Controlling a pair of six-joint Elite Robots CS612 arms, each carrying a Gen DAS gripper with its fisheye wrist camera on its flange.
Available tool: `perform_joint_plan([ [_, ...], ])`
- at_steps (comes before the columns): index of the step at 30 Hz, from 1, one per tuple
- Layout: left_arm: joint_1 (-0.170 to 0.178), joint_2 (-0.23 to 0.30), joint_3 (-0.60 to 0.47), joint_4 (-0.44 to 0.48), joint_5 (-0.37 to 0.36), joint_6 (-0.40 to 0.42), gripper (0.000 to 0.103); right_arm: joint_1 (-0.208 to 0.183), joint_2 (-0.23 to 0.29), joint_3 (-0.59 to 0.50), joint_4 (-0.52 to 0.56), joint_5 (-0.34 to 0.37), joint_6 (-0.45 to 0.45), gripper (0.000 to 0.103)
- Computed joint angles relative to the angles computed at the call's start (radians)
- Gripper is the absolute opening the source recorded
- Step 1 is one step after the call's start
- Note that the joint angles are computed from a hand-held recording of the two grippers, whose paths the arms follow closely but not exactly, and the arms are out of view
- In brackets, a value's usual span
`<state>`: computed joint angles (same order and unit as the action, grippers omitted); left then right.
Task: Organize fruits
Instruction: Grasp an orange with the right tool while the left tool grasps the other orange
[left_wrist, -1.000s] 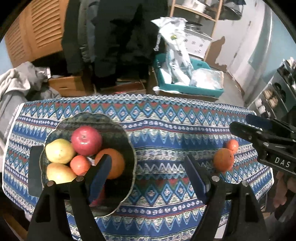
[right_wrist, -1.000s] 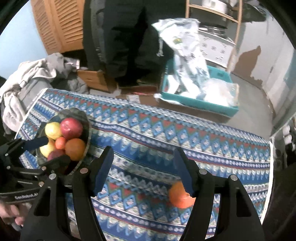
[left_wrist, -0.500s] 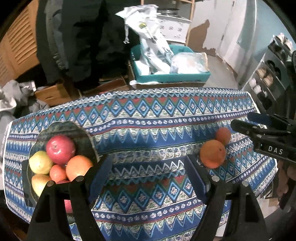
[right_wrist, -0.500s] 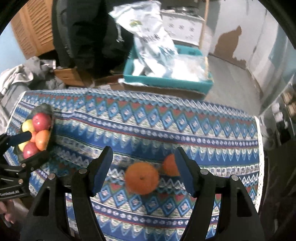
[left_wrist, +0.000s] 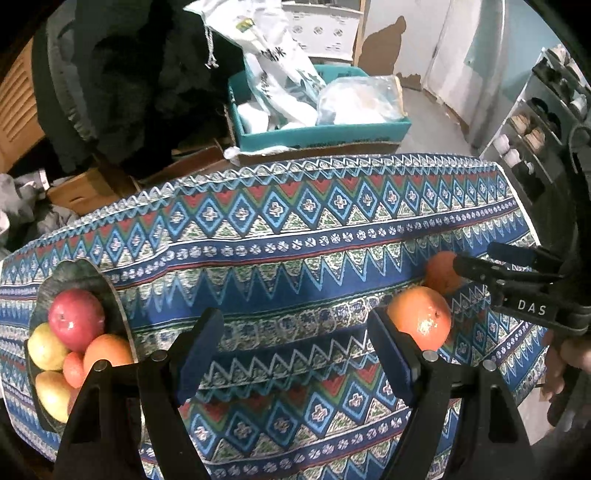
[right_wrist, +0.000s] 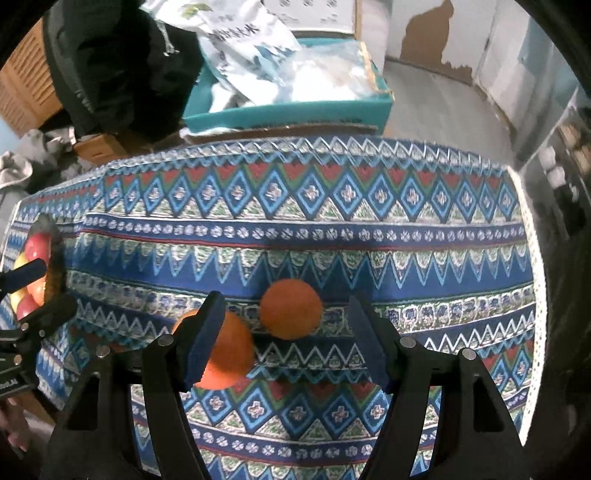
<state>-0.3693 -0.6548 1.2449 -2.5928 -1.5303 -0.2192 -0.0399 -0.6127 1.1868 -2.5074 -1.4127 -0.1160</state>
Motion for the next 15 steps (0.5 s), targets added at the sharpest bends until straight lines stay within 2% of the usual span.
perform_joint_plan([
  [9,0.004,0.043,-0.056,0.058,-0.039,-0.014,0.082,0.002,0.045,-0.048,0.060,-0.005,-0.008,0.070],
  [15,0.007,0.051,-0.065,0.066,-0.062,-0.032,0.082,0.006,0.068,-0.070,0.090,-0.015,-0.017,0.070],
])
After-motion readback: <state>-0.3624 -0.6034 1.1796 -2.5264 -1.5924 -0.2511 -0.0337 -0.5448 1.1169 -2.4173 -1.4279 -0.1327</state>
